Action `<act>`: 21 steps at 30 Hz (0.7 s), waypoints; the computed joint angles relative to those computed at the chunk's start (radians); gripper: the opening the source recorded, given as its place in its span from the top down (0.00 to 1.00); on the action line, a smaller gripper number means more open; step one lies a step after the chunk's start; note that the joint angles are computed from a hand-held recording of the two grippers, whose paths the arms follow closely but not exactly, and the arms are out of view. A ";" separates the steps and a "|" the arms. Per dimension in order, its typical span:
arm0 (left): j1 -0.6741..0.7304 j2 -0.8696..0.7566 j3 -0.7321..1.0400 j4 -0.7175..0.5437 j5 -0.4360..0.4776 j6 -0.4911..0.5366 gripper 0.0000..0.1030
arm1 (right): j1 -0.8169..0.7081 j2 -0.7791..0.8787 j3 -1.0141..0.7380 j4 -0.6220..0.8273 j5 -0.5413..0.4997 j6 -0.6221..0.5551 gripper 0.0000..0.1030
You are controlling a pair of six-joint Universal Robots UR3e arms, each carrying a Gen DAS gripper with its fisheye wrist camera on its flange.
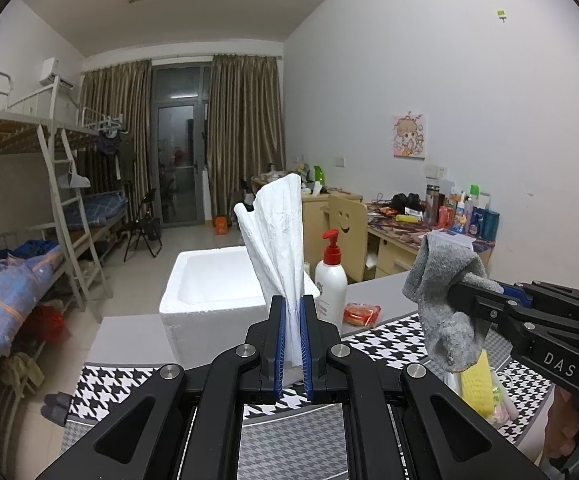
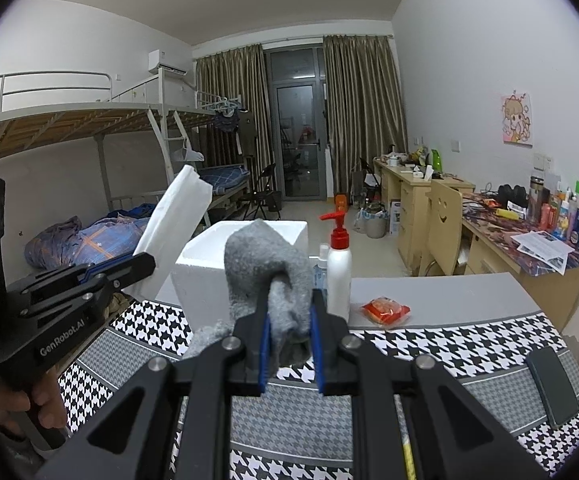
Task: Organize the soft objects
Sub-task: 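Bring both held items over the open white foam box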
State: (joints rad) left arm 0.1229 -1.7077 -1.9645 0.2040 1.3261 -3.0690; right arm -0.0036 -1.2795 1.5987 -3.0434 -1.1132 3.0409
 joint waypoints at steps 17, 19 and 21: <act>0.020 -0.037 0.104 -0.048 0.022 -0.001 0.92 | 0.053 0.069 -0.169 0.088 -0.040 -0.011 0.80; 0.022 -0.046 0.119 -0.057 0.027 -0.001 0.92 | 0.061 0.075 -0.187 0.096 -0.047 -0.015 0.80; 0.031 -0.050 0.134 -0.073 0.016 -0.001 0.92 | 0.068 0.083 -0.211 0.110 -0.052 -0.016 0.80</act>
